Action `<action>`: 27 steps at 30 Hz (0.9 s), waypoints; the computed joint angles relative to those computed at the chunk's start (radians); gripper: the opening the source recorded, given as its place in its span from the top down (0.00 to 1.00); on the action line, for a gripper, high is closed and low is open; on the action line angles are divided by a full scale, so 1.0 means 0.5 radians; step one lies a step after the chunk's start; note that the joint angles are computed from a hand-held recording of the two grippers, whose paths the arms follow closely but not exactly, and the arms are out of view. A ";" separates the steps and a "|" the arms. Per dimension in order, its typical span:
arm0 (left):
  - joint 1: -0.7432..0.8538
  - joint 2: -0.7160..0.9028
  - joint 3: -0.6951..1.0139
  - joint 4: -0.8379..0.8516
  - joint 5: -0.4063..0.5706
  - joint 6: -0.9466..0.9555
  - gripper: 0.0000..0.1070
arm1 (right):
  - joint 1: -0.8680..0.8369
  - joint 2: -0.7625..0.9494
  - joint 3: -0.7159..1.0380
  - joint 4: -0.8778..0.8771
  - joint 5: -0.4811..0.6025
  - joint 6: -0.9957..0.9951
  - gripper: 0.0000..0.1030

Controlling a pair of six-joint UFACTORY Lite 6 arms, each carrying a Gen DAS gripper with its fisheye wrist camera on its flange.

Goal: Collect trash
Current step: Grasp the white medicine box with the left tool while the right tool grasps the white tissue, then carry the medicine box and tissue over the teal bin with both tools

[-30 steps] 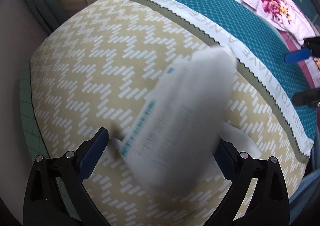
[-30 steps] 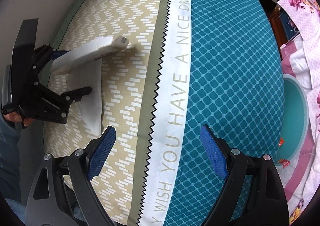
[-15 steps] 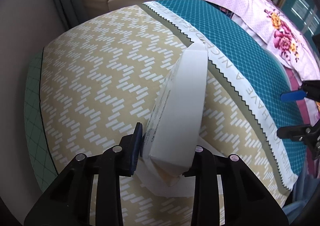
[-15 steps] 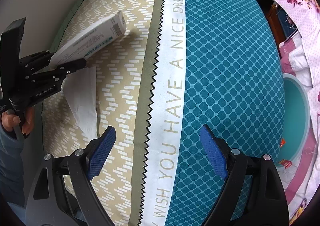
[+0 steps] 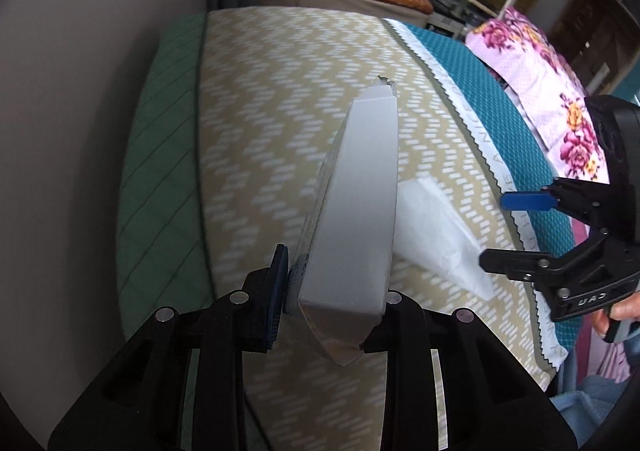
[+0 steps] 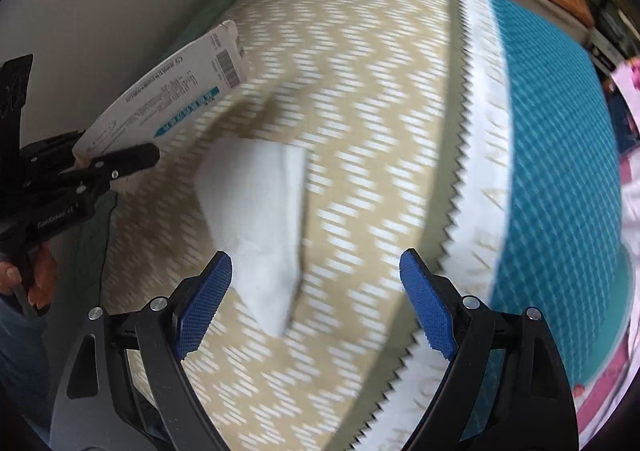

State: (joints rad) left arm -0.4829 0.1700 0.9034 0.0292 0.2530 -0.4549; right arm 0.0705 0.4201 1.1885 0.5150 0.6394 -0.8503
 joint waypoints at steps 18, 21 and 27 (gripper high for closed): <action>-0.233 -0.026 -0.030 0.109 -0.004 -0.379 0.73 | 0.114 -0.323 -0.444 0.025 -0.399 0.033 0.95; -0.338 0.083 0.153 0.208 0.077 -0.498 0.73 | -0.118 -0.418 -0.465 0.146 -0.277 -0.101 0.95; -0.549 0.376 0.614 0.404 0.254 -0.735 0.73 | -0.689 -0.548 -0.404 0.337 0.048 -0.449 0.95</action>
State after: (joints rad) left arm -0.7575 0.3580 1.2104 0.2310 0.3801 -0.8227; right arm -0.2741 0.1461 0.9864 0.6835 0.6632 -1.0748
